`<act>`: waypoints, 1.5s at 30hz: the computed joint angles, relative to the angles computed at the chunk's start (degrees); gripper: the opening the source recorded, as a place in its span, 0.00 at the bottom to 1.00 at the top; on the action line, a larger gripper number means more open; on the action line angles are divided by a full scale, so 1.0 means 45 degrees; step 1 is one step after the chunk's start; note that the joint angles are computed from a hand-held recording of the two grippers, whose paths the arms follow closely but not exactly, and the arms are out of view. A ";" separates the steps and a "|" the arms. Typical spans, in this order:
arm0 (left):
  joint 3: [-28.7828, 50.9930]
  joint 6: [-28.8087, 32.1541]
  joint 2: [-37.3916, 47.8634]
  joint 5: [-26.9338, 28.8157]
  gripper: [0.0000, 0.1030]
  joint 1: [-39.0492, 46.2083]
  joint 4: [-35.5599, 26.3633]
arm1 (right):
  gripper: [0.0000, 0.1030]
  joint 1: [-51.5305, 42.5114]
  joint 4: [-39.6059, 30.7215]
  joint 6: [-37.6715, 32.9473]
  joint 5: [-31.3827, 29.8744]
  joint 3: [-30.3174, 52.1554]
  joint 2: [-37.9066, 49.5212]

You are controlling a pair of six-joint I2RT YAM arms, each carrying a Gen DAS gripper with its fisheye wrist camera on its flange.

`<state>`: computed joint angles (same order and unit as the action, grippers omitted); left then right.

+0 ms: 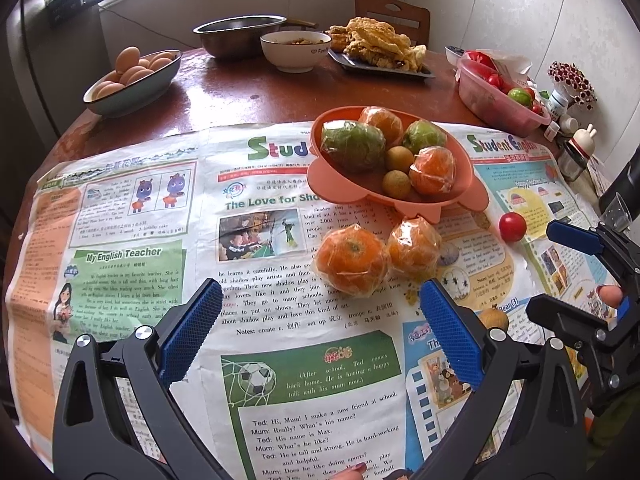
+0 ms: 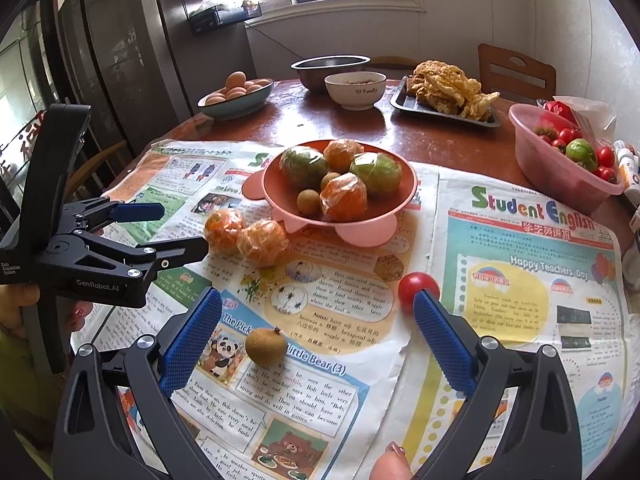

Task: Organize fruits
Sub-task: 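Reach the right tool to another small brown fruit and close on it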

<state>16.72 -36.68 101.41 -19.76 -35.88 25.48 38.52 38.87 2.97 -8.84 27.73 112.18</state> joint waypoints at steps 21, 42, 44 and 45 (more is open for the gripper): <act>0.0187 -0.0088 0.0851 0.0276 0.90 -0.0037 0.0434 | 0.94 0.0724 0.0394 0.0213 0.0203 0.0167 0.1242; 0.0271 0.0418 0.1635 0.1048 0.61 0.0626 0.1454 | 0.25 0.1334 0.0636 -0.0785 0.0073 0.0332 0.1872; 0.0334 0.0536 0.1673 0.1118 0.56 0.0633 0.1484 | 0.25 0.1354 0.0643 -0.0848 -0.0077 0.0341 0.1885; 0.0383 0.0614 0.1724 0.1186 0.54 0.0666 0.1512 | 0.25 0.1374 0.0644 -0.0853 -0.0088 0.0352 0.1889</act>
